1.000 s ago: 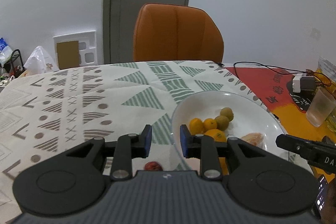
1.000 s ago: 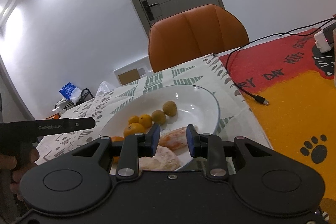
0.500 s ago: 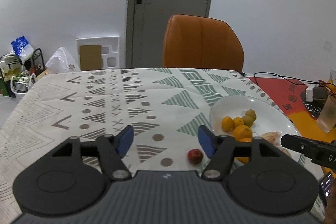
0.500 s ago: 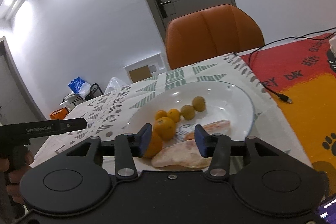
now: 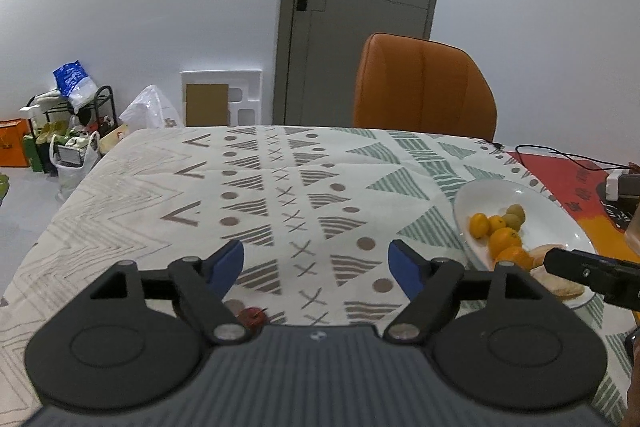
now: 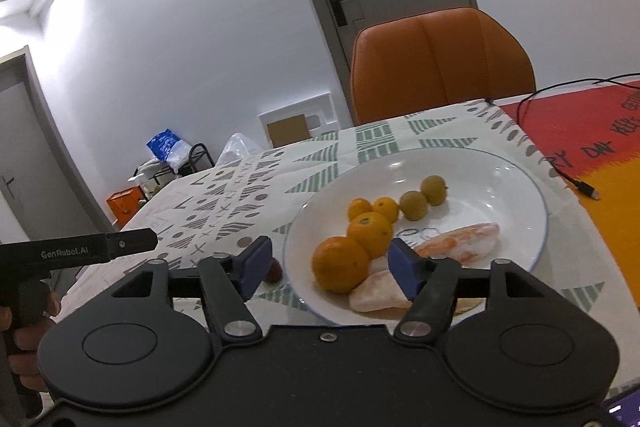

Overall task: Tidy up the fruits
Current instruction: 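Move both open grippers back toward the two small red fruits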

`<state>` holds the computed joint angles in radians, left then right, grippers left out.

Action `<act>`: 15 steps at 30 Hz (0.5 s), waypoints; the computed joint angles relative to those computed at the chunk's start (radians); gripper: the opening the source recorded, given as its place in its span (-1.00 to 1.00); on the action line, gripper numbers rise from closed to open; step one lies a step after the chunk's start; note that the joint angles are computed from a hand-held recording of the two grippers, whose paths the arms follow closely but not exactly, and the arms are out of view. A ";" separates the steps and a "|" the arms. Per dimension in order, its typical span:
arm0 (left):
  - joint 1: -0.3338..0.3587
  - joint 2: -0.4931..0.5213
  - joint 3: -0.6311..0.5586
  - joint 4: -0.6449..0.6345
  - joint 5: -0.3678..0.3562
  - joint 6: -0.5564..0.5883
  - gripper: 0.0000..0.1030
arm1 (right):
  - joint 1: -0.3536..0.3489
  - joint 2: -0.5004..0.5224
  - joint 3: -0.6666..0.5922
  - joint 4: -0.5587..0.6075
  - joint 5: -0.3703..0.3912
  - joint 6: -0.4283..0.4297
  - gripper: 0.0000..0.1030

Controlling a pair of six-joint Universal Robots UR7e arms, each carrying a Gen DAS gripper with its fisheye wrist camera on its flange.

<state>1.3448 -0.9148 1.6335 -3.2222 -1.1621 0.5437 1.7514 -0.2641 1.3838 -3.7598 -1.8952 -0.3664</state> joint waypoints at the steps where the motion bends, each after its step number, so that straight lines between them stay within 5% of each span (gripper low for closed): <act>1: 0.003 -0.002 0.002 -0.003 0.001 0.001 0.51 | 0.002 0.004 -0.004 0.001 0.001 -0.004 0.38; 15: 0.047 -0.017 0.005 0.007 0.011 -0.024 0.52 | 0.026 0.054 -0.081 0.081 0.018 -0.050 0.62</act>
<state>1.3917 -0.9314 1.6383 -3.2156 -1.1511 0.5201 1.7770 -0.2101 1.3025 -3.6785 -1.8770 -0.4167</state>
